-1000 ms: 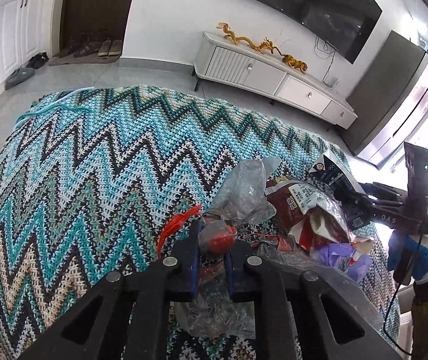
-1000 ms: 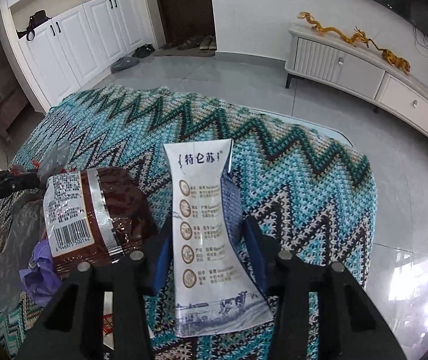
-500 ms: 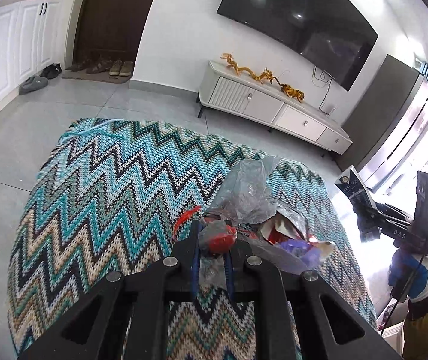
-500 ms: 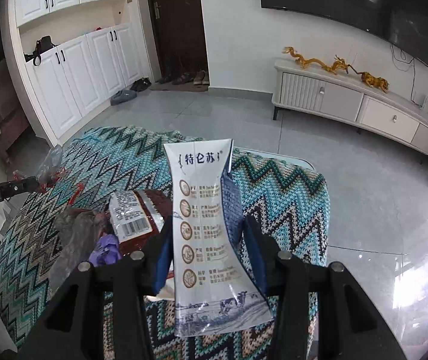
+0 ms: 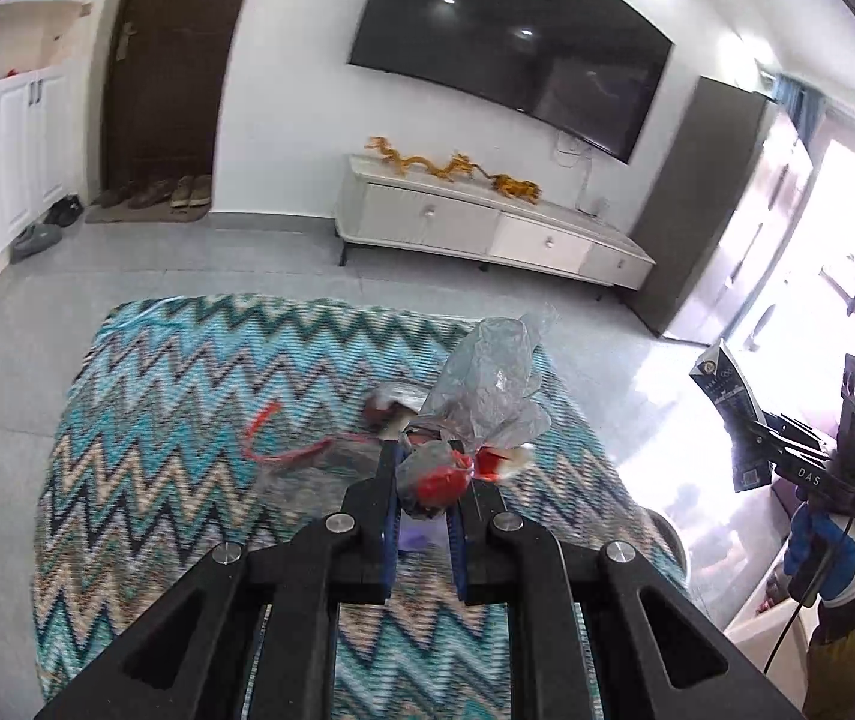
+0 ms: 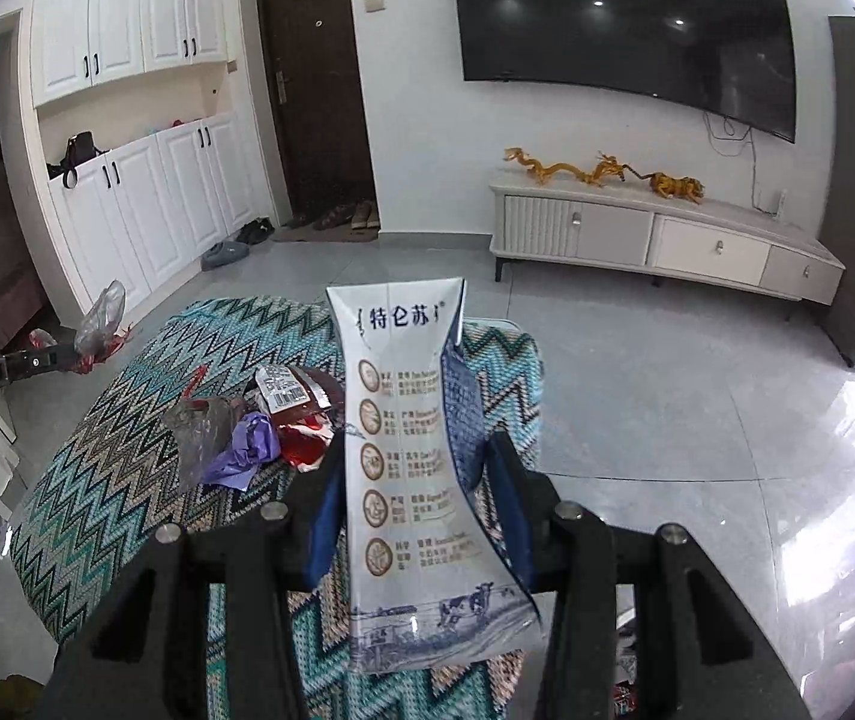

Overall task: Collect trash
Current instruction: 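Carry plastic bag and milk carton to the bin and release them inside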

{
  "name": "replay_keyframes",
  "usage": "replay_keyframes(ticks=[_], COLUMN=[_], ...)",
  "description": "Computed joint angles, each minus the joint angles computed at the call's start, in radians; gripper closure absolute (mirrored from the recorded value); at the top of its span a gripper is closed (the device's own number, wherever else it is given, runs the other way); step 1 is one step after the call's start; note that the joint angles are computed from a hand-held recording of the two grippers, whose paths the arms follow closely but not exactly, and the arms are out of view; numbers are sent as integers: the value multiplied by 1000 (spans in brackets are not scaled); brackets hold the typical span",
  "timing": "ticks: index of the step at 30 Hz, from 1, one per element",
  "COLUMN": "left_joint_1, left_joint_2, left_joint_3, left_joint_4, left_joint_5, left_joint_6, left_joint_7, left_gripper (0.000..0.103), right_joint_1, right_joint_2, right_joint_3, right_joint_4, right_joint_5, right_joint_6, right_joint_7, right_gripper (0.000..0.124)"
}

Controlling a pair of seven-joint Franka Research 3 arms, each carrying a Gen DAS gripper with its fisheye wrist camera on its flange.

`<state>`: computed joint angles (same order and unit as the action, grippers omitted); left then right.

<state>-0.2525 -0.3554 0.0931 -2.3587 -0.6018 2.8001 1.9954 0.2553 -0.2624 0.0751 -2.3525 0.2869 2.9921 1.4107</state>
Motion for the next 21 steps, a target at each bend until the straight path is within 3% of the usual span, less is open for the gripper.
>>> replay_keyframes(ticks=[5,10,13,17,21], left_joint_1=[-57,-91,-99,-111,-135], left_joint_2=[46,189,304,456,617], left_joint_3=[-76,-194,-272,-363,-407], left_joint_4=[53,189,298,419,561], left_joint_5=[21,91,148,300,442], left_joint_6=[-29,-81,-119,-145,-215], left_joint_7=[-20,-65,-111,-226,-339], left_gripper=[90,90,90,90,90], right_joint_1=[-79,-138,-128,1,210], right_joint_2=[-146,-219,-201,-129,-35], right_joint_3=[-22,-101,-179,-369,-601], right_joint_4=[-157,-287,-334,-366,-343], right_joint_5=[-13,19,68,222,427], right_joint_6=[16,43,63,96,111], right_joint_7=[29,7,-37,-163,-340], right_gripper=[81,81,81,81,81])
